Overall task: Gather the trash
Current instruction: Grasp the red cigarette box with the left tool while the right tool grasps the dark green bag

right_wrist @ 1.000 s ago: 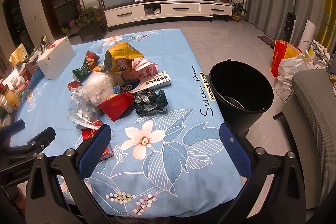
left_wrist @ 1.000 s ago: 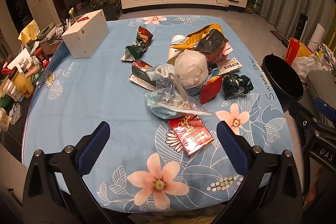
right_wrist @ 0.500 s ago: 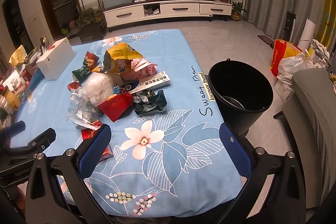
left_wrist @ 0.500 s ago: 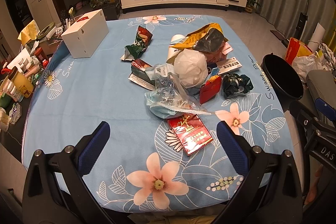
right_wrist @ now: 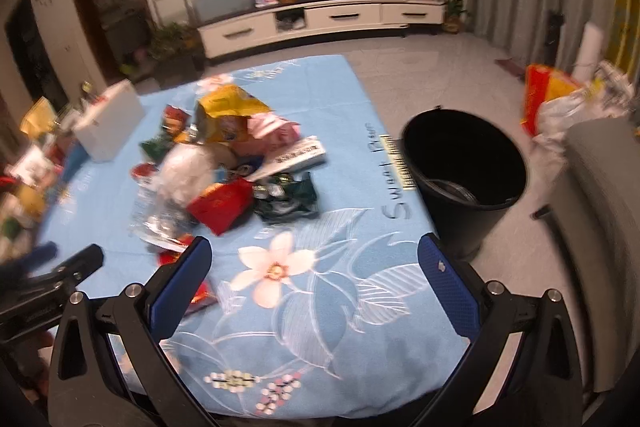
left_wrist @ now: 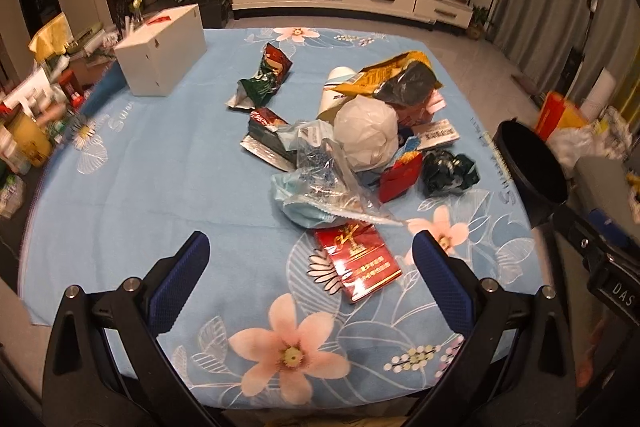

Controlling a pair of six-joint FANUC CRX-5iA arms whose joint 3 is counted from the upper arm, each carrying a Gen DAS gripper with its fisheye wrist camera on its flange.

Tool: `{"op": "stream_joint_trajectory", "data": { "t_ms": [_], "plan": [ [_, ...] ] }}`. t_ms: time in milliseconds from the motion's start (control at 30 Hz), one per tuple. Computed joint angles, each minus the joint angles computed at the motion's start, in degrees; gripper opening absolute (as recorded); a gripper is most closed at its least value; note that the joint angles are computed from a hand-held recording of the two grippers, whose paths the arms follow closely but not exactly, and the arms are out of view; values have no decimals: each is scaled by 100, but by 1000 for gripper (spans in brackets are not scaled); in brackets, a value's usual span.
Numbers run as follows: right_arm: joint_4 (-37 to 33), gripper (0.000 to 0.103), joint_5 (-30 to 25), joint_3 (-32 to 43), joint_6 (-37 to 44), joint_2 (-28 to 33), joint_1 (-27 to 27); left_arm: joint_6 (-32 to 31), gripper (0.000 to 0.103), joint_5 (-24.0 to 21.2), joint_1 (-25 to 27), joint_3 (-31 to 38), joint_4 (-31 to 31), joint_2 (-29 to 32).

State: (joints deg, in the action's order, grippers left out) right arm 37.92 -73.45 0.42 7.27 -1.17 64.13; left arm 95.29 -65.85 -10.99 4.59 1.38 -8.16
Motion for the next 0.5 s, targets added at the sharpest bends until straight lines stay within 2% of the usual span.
{"op": "stream_joint_trajectory", "data": {
  "t_ms": [133, 267, 333, 500],
  "plan": [
    [-506, 101, 1460, -761, -250, -591, -330, -951, 101, 498, 791, -1059, 1737, -234],
    [-1112, 101, 2296, -1094, -76, -704, -576, -1551, 101, 532, 1145, -1765, 2795, -162],
    [-1277, 101, 2410, -1141, 13, -616, -643, -1534, 101, 403, 1107, -1811, 2892, 34],
    [-1281, 100, 2521, -1194, 198, -380, -848, -1164, 101, 435, 652, -1433, 2338, 466]
  ]
}}
